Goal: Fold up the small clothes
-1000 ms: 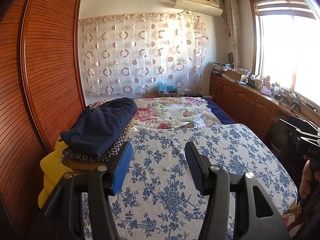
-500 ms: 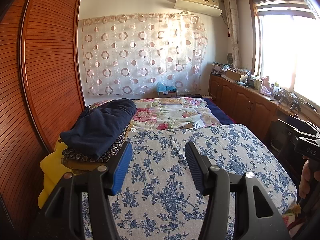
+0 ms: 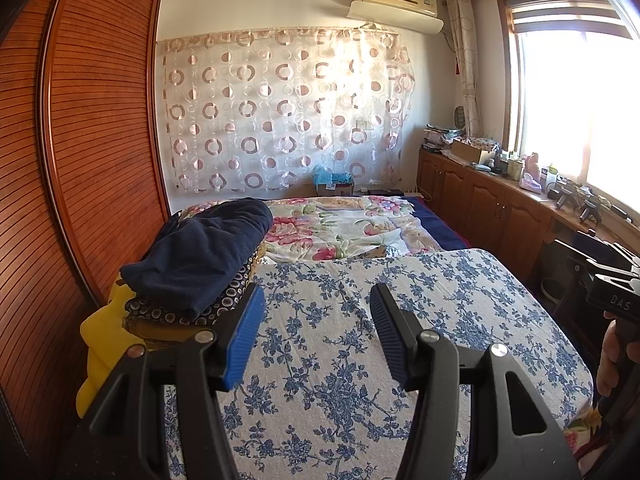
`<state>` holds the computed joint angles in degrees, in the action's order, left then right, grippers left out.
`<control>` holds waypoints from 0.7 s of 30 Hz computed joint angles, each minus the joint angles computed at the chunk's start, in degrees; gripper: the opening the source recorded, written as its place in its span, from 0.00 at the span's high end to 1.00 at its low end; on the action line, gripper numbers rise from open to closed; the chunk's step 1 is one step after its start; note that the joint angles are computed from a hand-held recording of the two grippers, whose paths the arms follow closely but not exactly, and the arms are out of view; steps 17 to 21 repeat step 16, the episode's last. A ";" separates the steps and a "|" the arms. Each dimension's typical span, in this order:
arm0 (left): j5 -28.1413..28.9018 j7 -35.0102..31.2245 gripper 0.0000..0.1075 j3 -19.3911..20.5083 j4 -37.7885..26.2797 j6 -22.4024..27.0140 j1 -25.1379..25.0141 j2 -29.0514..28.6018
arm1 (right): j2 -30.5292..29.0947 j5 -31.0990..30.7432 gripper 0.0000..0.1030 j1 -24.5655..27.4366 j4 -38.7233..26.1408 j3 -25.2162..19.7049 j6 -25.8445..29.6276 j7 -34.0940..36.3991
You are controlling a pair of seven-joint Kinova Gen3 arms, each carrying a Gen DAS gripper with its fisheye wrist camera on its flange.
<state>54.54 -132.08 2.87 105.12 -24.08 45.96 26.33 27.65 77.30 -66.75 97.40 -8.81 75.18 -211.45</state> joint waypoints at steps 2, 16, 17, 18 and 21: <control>-0.08 0.04 0.49 0.06 0.03 0.00 -0.07 -0.01 | -0.10 0.01 0.13 0.07 -0.01 0.00 -0.04 0.08; -0.36 0.40 0.49 0.09 0.14 -0.08 -0.14 0.05 | -0.21 0.01 0.13 0.11 0.11 -0.05 -0.05 0.08; -0.36 0.40 0.49 0.09 0.14 -0.08 -0.14 0.05 | -0.21 0.01 0.13 0.11 0.11 -0.05 -0.05 0.08; -0.36 0.40 0.49 0.09 0.14 -0.08 -0.14 0.05 | -0.21 0.01 0.13 0.11 0.11 -0.05 -0.05 0.08; -0.36 0.40 0.49 0.09 0.14 -0.08 -0.14 0.05 | -0.21 0.01 0.13 0.11 0.11 -0.05 -0.05 0.08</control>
